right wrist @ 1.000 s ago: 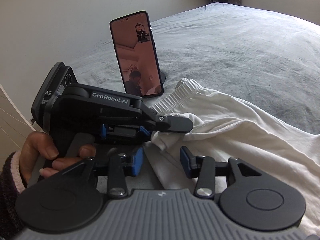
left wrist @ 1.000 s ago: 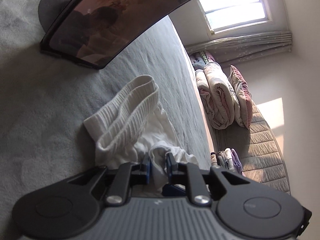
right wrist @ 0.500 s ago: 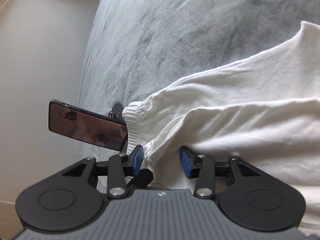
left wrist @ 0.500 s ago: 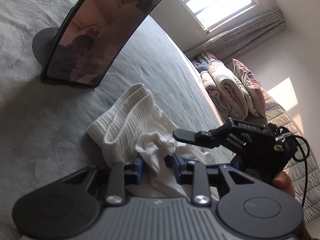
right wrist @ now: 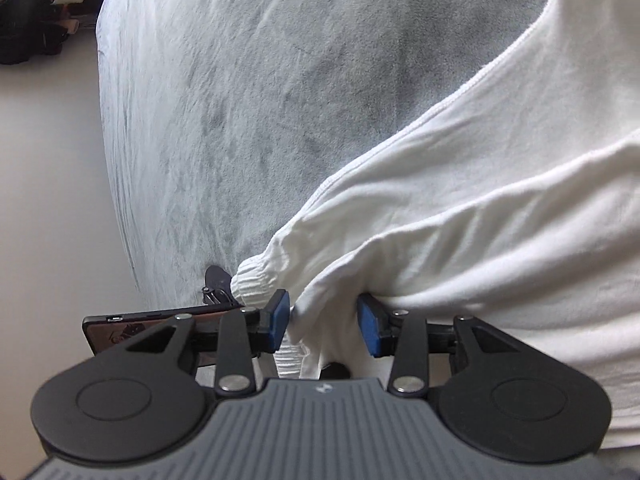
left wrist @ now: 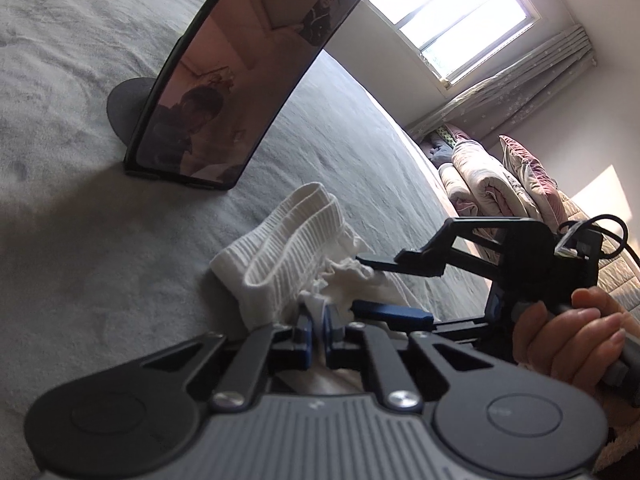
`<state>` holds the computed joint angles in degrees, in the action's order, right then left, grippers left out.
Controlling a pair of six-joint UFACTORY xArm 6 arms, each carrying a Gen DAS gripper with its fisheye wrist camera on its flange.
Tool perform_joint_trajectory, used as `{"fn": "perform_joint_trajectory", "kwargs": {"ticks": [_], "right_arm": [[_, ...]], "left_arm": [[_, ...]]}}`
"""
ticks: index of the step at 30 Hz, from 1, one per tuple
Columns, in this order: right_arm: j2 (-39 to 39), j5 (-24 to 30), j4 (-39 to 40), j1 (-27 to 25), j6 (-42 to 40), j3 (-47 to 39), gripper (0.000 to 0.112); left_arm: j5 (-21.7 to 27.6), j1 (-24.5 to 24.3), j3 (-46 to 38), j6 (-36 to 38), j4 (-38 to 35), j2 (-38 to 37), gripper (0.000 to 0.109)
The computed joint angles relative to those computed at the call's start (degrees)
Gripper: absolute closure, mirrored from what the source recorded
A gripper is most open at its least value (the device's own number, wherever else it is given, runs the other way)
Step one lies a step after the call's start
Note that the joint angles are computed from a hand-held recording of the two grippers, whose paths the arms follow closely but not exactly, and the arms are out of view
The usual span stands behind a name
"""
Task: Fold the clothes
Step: 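Carry the leg end with both grippers toward the waistband by the phone stand, then lay the leg end onto the waistband and open both grippers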
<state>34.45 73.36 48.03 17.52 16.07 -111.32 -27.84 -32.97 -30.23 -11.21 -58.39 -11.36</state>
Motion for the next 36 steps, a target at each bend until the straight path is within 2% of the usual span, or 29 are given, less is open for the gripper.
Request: {"fn": "perform_joint_trajectory", "kwargs": {"ticks": [2,3,4,5,6,8,11,14,17,20,25,30,33,34,35,36], "right_arm": [[-0.94,-0.77,-0.75,0.22,0.61,1.45,0.09],[-1.24,-0.05,-0.91,0.05,-0.29,1.5,0.091],[-1.52,0.67,-1.07,-0.11,-1.19,1.53,0.09],[-1.76,1.53,-1.35,-0.25,-2.71,1.37,0.081],[-1.95,2.77,-1.83,-0.31,-6.05,0.82,0.078],[-3.04,3.08,-3.37,0.15,-15.19,0.8,0.062],[-6.86,-2.5,-6.24,1.22,-28.16,5.32,0.062],[-8.29,-5.73,-4.99,1.46,-42.97,7.9,0.062],[-9.59,-12.66,-5.97,2.62,-56.09,11.15,0.061],[-7.63,-12.39,-4.53,2.33,-64.8,9.86,0.061],[-4.39,-9.48,-1.62,1.88,-72.93,6.09,0.061],[-2.42,-3.82,0.67,1.28,-78.02,2.64,0.061],[-2.7,-4.77,-0.07,1.9,-80.2,3.3,0.064],[-2.96,-5.59,-0.55,2.16,-80.63,3.9,0.067],[-3.36,-6.33,-0.98,2.39,-81.25,4.69,0.077],[-4.02,-7.33,-1.19,2.58,-82.43,5.9,0.082]], "left_arm": [[-1.52,-2.14,-1.93,7.62,-7.57,0.61,0.103],[-2.25,-2.82,-2.8,10.68,-10.12,1.04,0.103],[-2.85,-3.46,-3.69,13.7,-12.4,1.48,0.103],[-3.09,-3.81,-4.25,15.68,-14.03,1.67,0.103],[-3.18,-3.88,-4.38,16.24,-14.54,1.71,0.103],[-3.13,-3.54,-4.66,15.15,-14.42,1.92,0.103],[-3.36,-3.37,-4.78,13.56,-14.65,2.02,0.103],[-4.26,-4.33,-5.73,16.51,-17.75,2.35,0.103],[-4.88,-4.87,-5.84,16.16,-18.41,2.66,0.102],[-5.06,-4.93,-6.44,15.57,-18.77,3.1,0.102],[-5.27,-5.29,-9.13,19.61,-22.73,4.46,0.102],[-6.06,-6.01,-10.04,21.35,-24.86,4.83,0.102],[-6.22,-6.11,-10.19,20.95,-25.08,4.91,0.102],[-6.12,-6.0,-10.32,20.7,-25.24,4.93,0.102],[-6.17,-6.07,-10.82,21.79,-26.22,5.07,0.102],[-6.22,-6.14,-11.35,22.96,-27.25,5.21,0.102]]}}
